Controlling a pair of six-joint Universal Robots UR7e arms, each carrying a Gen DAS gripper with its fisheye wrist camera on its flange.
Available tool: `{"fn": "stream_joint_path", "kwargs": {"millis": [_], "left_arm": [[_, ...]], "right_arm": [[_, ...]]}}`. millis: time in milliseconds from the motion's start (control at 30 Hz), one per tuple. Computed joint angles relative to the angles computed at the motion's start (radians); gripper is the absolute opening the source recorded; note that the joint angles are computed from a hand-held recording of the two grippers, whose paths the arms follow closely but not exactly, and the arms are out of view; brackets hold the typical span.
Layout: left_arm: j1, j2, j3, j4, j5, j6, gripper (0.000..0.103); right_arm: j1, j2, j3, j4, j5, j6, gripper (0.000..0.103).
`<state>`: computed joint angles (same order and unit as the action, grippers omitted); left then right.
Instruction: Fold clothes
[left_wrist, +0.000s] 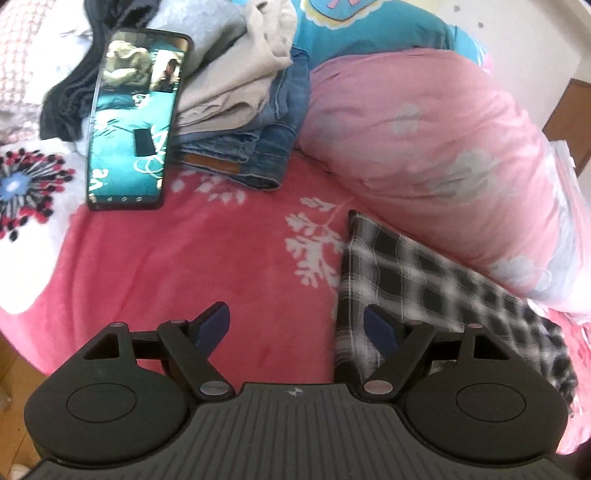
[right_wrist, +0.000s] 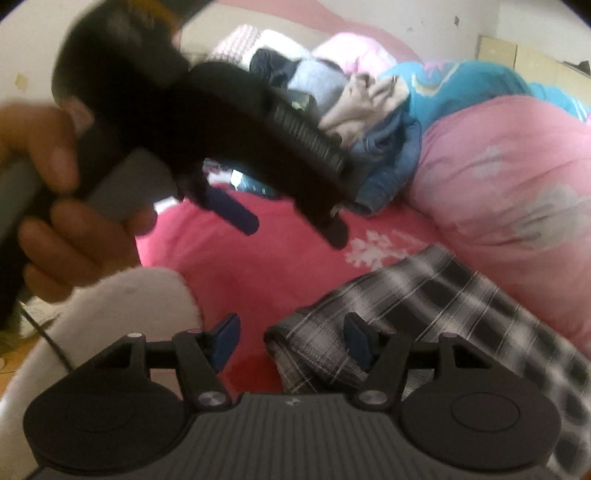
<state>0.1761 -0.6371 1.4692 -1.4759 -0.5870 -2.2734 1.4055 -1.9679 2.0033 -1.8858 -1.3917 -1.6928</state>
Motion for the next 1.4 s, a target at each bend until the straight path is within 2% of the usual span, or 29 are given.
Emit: {"fn": "stream_joint_path", "kwargs": {"millis": [100, 167, 200, 267, 367, 467, 600, 800, 1000, 1067, 1100, 1167, 1300, 1400], "left_arm": [[0.014, -0.021, 0.045, -0.11, 0.018, 0.088, 0.08], [0.025, -0.036, 0.079, -0.212, 0.028, 0.152, 0.08], [0.031, -0.041, 0.093, -0.265, 0.034, 0.184, 0.08], [0.043, -0.047, 0.116, -0.362, 0.049, 0.245, 0.08], [0.058, -0.042, 0.135, -0.478, 0.077, 0.334, 0.08], [0.083, -0.038, 0.152, -0.607, 0.063, 0.444, 0.08], [0.117, -0.03, 0.196, -0.862, 0.029, 0.617, 0.079], [0.17, -0.015, 0.22, -1.069, -0.002, 0.749, 0.076], [0.236, 0.001, 0.2, -1.22, -0.039, 0.879, 0.05], [0.256, 0.009, 0.189, -1.247, -0.048, 0.91, 0.035], [0.265, 0.013, 0.182, -1.255, -0.052, 0.92, 0.032], [0.281, 0.023, 0.171, -1.274, -0.05, 0.939, 0.017], [0.291, 0.039, 0.14, -1.238, -0.029, 0.904, 0.009], [0.271, 0.058, 0.071, -1.086, 0.027, 0.865, 0.006]], "right_arm": [[-0.017, -0.006, 0.011, -0.025, 0.006, 0.005, 0.057], [-0.026, -0.005, 0.011, -0.036, 0.013, 0.019, 0.046], [-0.023, 0.003, 0.004, -0.041, 0.011, 0.043, 0.042], [-0.018, 0.014, -0.001, -0.066, 0.008, 0.091, 0.024], [-0.008, 0.036, -0.028, -0.058, -0.001, 0.17, 0.015], [-0.005, 0.059, -0.071, -0.016, 0.01, 0.237, 0.013], [-0.013, 0.082, -0.14, 0.049, 0.052, 0.296, 0.013], [-0.02, 0.11, -0.208, 0.118, 0.082, 0.344, 0.013], [-0.029, 0.115, -0.234, 0.165, 0.108, 0.344, 0.012], [-0.029, 0.115, -0.236, 0.169, 0.114, 0.337, 0.013], [-0.029, 0.116, -0.238, 0.171, 0.117, 0.334, 0.013], [-0.03, 0.117, -0.241, 0.175, 0.123, 0.328, 0.013], [-0.043, 0.117, -0.242, 0.17, 0.137, 0.322, 0.012], [-0.055, 0.117, -0.25, 0.16, 0.155, 0.33, 0.012]]}}
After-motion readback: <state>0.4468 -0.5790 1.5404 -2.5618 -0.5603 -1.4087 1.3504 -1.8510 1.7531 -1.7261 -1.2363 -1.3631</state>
